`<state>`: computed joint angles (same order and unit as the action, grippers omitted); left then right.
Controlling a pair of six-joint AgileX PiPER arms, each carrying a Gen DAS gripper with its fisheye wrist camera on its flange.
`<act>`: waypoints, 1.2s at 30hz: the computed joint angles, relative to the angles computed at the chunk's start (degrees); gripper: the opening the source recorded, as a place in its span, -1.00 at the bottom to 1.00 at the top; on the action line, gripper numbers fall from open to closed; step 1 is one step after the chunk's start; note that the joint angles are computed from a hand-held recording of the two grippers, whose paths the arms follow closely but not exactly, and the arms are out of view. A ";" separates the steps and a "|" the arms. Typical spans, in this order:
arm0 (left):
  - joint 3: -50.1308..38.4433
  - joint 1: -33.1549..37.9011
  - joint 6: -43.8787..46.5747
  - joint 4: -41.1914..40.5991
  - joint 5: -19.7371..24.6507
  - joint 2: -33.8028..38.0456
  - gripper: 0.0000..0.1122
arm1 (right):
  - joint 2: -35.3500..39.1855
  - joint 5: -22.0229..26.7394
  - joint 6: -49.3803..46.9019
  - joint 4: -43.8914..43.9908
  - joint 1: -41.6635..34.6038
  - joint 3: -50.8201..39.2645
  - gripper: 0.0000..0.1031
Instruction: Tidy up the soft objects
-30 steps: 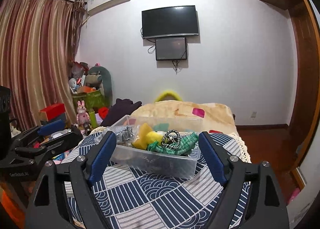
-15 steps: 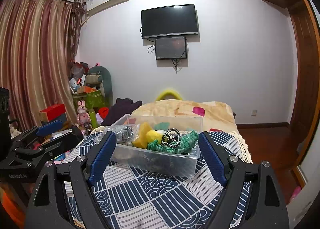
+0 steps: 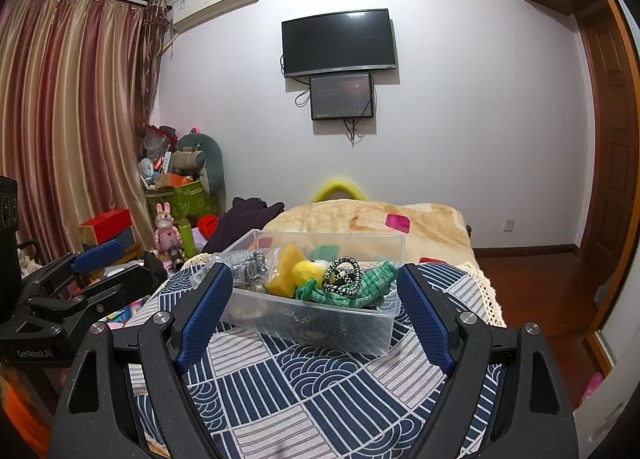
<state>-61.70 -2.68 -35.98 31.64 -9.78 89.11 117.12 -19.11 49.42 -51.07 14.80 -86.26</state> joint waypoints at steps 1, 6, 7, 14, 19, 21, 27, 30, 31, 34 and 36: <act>0.00 0.04 -0.10 0.14 0.01 -0.05 0.75 | -0.09 -0.08 -0.61 0.60 0.05 0.29 0.60; 0.03 0.08 -0.30 0.32 -0.14 -0.03 0.76 | -0.36 -0.31 -1.81 1.80 0.18 0.99 0.60; 0.06 0.10 -0.28 0.30 -0.19 -0.10 0.76 | -0.39 -0.28 -1.87 1.87 0.21 1.02 0.60; 0.14 -0.16 0.68 -0.57 0.02 -0.44 0.80 | -0.53 -0.39 -2.26 2.23 0.26 1.31 0.60; -0.04 -0.19 1.61 -1.79 0.06 -0.14 0.83 | -0.74 -0.20 -2.38 2.50 0.39 1.55 0.60; -0.23 -0.23 1.88 -2.33 0.39 -0.01 0.83 | -0.89 -0.17 -2.85 3.01 0.52 1.79 0.60; -0.40 0.55 -6.13 4.62 0.25 0.15 0.83 | -1.05 -0.11 -2.80 2.87 0.56 2.00 0.60; -0.50 0.69 -8.22 6.68 0.37 0.18 0.83 | -1.20 0.06 -2.69 2.79 0.69 2.14 0.60; -0.44 0.76 -9.28 7.81 0.25 0.16 0.83 | -0.94 0.23 -1.61 1.75 0.61 1.61 0.60; -0.65 0.91 -13.59 12.41 0.01 0.30 0.83 | -1.01 0.26 -1.72 1.83 0.68 1.70 0.60; -0.56 0.69 -11.88 10.62 0.13 0.26 0.83 | -0.92 0.24 -1.70 1.72 0.68 1.66 0.60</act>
